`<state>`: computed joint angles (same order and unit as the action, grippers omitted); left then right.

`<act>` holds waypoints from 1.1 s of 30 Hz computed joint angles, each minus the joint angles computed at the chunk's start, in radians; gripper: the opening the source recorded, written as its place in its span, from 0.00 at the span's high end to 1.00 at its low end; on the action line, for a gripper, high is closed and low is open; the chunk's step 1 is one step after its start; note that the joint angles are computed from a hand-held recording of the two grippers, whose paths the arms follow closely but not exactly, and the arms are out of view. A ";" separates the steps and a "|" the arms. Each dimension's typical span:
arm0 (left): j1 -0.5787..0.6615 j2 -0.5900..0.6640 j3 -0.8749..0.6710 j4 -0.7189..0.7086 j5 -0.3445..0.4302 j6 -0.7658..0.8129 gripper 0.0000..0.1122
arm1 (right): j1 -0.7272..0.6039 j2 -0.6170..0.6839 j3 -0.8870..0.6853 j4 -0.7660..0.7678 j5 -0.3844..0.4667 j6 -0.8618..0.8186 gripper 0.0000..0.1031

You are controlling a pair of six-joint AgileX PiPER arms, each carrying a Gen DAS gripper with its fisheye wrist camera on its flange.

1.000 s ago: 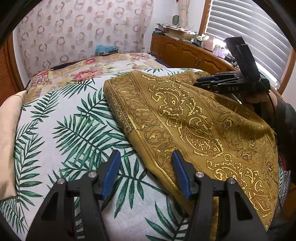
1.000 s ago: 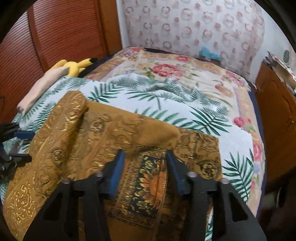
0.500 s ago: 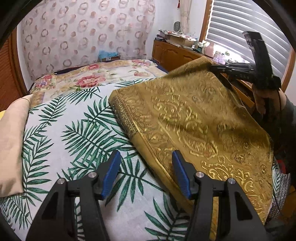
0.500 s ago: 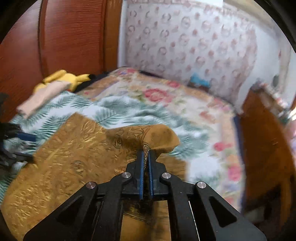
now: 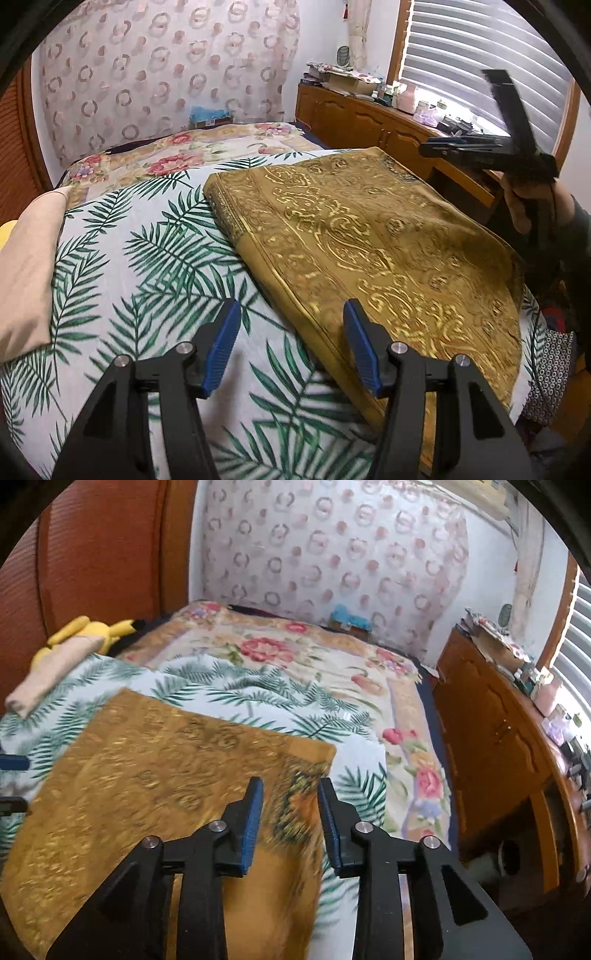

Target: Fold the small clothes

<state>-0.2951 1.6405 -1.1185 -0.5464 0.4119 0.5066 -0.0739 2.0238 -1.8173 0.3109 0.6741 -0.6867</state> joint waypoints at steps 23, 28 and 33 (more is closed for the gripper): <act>-0.086 -0.186 0.232 0.059 -0.002 -0.053 0.50 | -0.033 -0.504 0.823 0.377 -0.210 -0.356 0.40; -0.097 -0.201 0.272 -0.021 0.012 0.013 0.50 | -0.069 -0.520 0.897 0.401 -0.275 -0.392 0.40; -0.129 -0.202 0.297 -0.055 -0.009 0.021 0.50 | -0.122 -0.539 0.936 0.469 -0.267 -0.461 0.40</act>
<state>-0.4245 1.4389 -0.8216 -0.6013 0.4026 0.5280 -0.1964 1.4848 -0.8816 0.7797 0.4071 -1.1481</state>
